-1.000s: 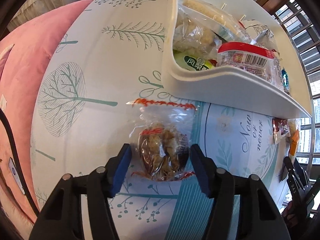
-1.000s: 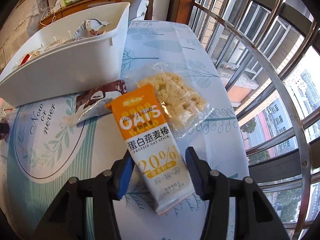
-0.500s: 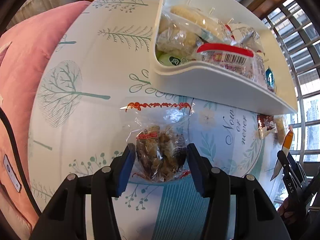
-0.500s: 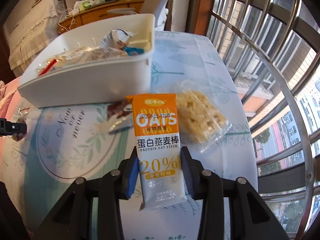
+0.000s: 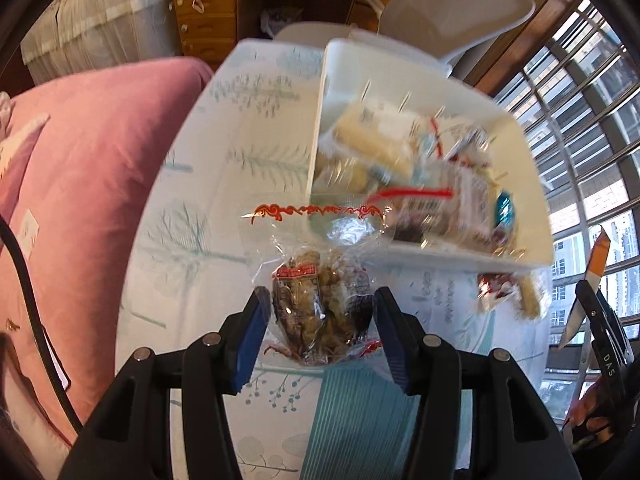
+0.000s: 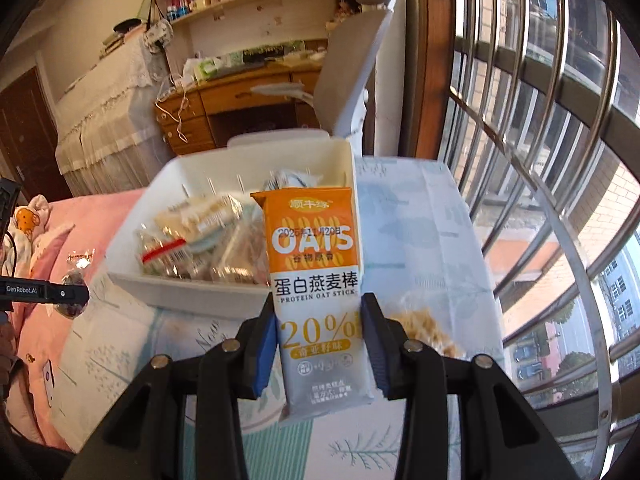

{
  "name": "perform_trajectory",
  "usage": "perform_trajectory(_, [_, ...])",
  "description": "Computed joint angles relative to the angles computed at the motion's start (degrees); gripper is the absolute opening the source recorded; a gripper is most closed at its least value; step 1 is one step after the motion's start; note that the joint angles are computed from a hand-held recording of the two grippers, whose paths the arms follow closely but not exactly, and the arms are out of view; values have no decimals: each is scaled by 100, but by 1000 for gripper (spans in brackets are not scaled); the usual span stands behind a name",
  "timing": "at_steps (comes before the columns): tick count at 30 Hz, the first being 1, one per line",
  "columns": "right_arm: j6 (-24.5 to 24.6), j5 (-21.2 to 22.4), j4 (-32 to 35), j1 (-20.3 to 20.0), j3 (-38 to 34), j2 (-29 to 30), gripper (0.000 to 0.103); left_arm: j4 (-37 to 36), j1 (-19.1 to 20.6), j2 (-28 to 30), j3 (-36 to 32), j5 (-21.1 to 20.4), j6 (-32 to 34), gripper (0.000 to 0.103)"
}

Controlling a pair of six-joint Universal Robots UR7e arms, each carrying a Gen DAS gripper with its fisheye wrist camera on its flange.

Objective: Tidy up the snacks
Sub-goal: 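Carry the nut packet and OATS bar into the basket and open both tools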

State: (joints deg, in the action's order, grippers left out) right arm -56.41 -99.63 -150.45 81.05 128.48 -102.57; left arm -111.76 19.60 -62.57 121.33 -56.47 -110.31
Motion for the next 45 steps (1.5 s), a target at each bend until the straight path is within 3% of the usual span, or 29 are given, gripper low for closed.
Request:
perform_trajectory(6, [277, 85, -78, 440, -250, 228, 40, 684, 120, -89, -550, 432, 388, 52])
perform_trajectory(12, [549, 34, -461, 832, -322, 564, 40, 641, 362, -39, -887, 840, 1033, 53])
perform_trajectory(17, [919, -313, -928, 1181, -238, 785, 42, 343, 529, 28, -1057, 988, 1637, 54])
perform_trajectory(18, [967, -406, -997, 1222, -207, 803, 41, 287, 548, 38, -1074, 1003, 1730, 55])
perform_trajectory(21, [1270, -770, -1117, 1362, -179, 914, 44, -42, 575, 42, -1055, 985, 2103, 74])
perform_trajectory(25, [1670, -1131, -1081, 1417, -131, 942, 54, -472, 620, 48, -968, 824, 2578, 78])
perform_trajectory(28, [1903, -1337, -1120, 1415, -64, 883, 62, -757, 647, 82, -879, 652, 2729, 81])
perform_trajectory(33, [2138, -1635, -1105, 1304, 104, 638, 65, -1408, 636, 211, -688, 355, 3165, 82])
perform_trajectory(41, [2305, -1841, -631, 759, 309, 28, 65, -969, 462, 682, -975, -23, 3220, 83])
perform_trajectory(45, [2100, -1776, -293, 433, 266, -153, 66, -942, 332, 909, -1093, -119, 3037, 83])
